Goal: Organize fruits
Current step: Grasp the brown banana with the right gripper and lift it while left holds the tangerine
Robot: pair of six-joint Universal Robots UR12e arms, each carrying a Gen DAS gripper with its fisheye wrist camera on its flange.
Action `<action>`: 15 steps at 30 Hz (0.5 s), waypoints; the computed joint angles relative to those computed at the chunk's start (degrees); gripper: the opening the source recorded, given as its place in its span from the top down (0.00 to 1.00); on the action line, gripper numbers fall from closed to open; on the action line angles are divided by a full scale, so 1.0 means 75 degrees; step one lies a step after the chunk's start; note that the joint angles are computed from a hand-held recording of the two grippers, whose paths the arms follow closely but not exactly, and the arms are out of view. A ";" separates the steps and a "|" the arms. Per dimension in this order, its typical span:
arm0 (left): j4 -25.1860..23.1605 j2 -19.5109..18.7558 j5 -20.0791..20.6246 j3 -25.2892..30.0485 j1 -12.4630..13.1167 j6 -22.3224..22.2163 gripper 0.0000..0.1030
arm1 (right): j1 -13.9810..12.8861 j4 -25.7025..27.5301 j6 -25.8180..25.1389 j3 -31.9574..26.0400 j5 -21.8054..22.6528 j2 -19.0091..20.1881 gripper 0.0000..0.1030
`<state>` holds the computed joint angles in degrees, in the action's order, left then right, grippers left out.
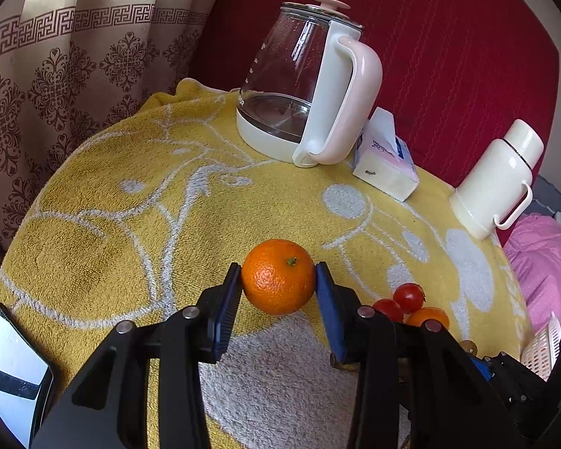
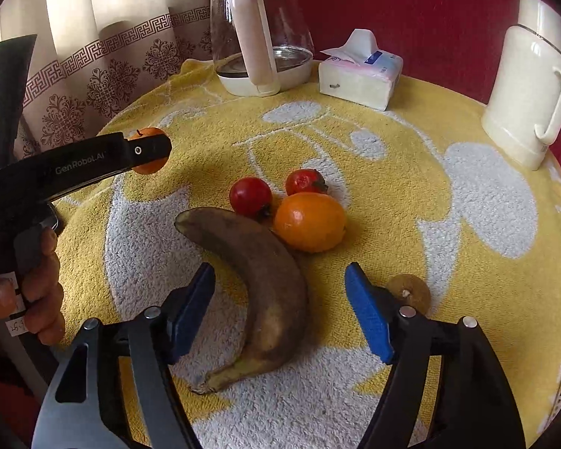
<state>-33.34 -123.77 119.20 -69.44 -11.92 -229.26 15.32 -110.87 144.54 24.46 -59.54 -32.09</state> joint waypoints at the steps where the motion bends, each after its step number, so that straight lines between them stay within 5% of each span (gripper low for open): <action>1: 0.0005 0.0000 -0.0001 -0.0001 -0.0001 -0.0003 0.61 | 0.0002 0.0070 0.0016 -0.0082 -0.0023 0.0045 0.39; 7: -0.0013 -0.0015 -0.0026 0.0025 -0.0002 0.0014 0.61 | 0.0024 -0.0172 -0.0153 0.0184 -0.0089 -0.0077 0.45; 11: 0.0000 -0.0019 -0.0021 0.0025 -0.0006 0.0025 0.61 | 0.0015 -0.0214 -0.0342 0.0461 -0.0047 -0.0243 0.63; 15: -0.0012 -0.0012 -0.0014 0.0015 -0.0006 -0.0011 0.61 | -0.0031 -0.0213 -0.0381 0.0735 -0.0021 -0.0409 0.67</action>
<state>-33.42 -123.87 119.09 -69.33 -11.97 -229.34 15.08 -112.47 141.69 29.97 -59.69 -35.15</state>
